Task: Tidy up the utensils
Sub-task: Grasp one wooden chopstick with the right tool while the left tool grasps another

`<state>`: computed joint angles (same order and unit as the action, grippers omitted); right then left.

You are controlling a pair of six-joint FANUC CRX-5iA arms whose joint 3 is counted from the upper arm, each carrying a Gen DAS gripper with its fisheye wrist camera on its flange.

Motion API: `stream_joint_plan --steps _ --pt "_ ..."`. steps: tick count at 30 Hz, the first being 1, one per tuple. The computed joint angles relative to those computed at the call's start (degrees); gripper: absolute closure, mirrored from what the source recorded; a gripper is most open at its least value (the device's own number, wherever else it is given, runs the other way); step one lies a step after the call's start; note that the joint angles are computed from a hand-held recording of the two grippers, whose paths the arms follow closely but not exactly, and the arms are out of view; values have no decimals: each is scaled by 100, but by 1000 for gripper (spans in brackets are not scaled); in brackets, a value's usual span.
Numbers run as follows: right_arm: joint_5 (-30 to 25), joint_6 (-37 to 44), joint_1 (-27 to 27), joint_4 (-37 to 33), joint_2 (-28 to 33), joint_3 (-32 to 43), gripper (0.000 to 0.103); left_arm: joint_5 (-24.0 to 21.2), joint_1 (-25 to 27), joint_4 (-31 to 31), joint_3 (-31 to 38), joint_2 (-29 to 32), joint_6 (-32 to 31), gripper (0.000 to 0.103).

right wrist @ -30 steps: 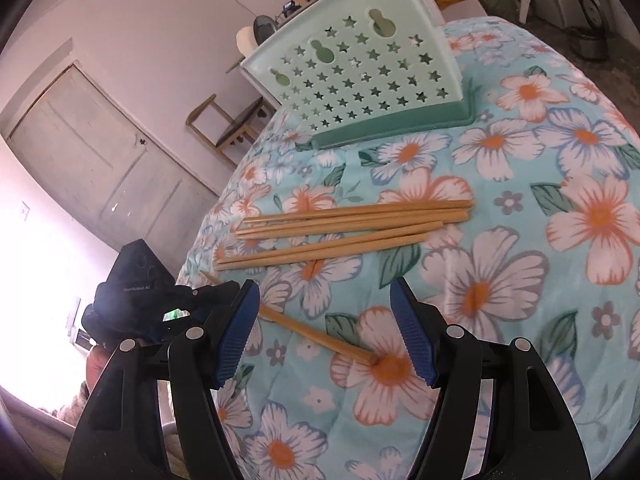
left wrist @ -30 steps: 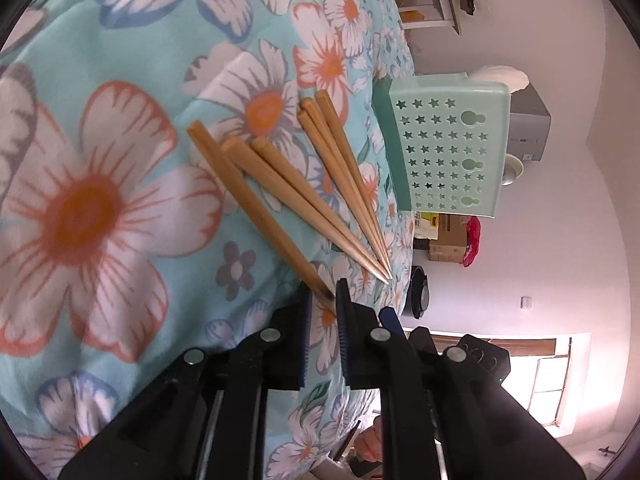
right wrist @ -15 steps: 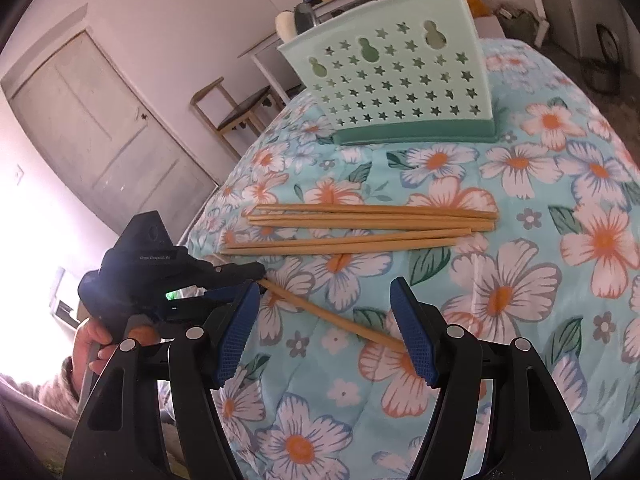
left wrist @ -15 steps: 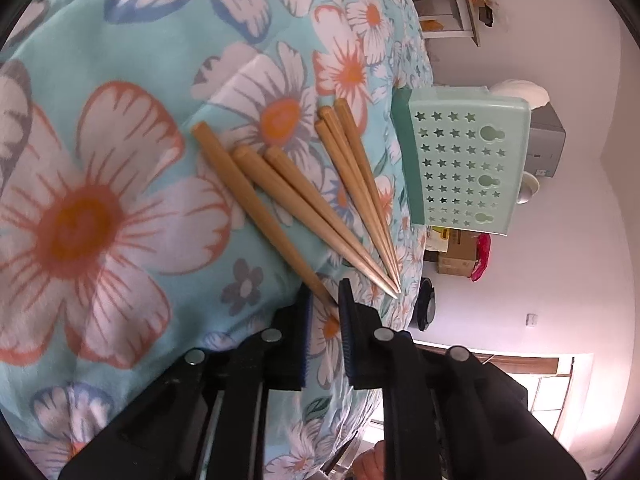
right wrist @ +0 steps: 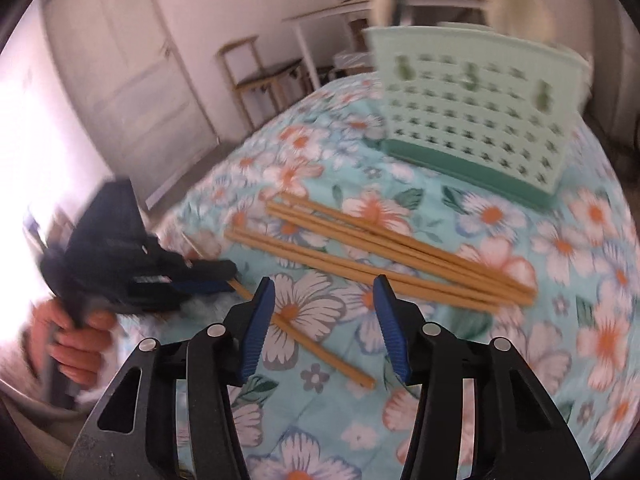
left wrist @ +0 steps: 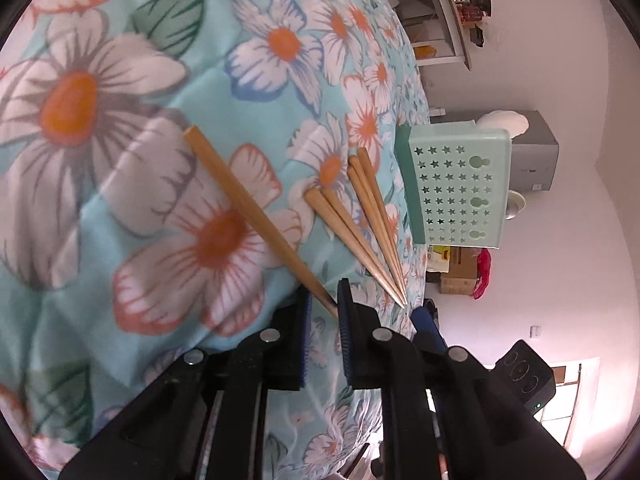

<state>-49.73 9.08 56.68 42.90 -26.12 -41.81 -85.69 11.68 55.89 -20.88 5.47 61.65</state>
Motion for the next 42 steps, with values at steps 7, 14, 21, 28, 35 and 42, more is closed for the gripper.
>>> stream_joint_plan --steps 7,14,21,28,35,42 --pt "-147 746 -115 58 736 406 58 -71 -14 -39 86 54 -112 90" --pt "-611 1274 -64 83 1287 689 62 -154 139 -38 -10 1 -296 89" --pt "-812 1470 -67 298 1611 842 67 -276 174 -50 39 87 -320 89" --pt "-794 1489 -135 453 1758 928 88 -314 239 11 -42 71 -425 89" --pt "-585 1252 -232 541 1491 884 103 -409 251 25 -11 148 -407 89" --pt "-674 1979 -43 248 1679 1127 80 -396 276 57 -70 96 -437 89"
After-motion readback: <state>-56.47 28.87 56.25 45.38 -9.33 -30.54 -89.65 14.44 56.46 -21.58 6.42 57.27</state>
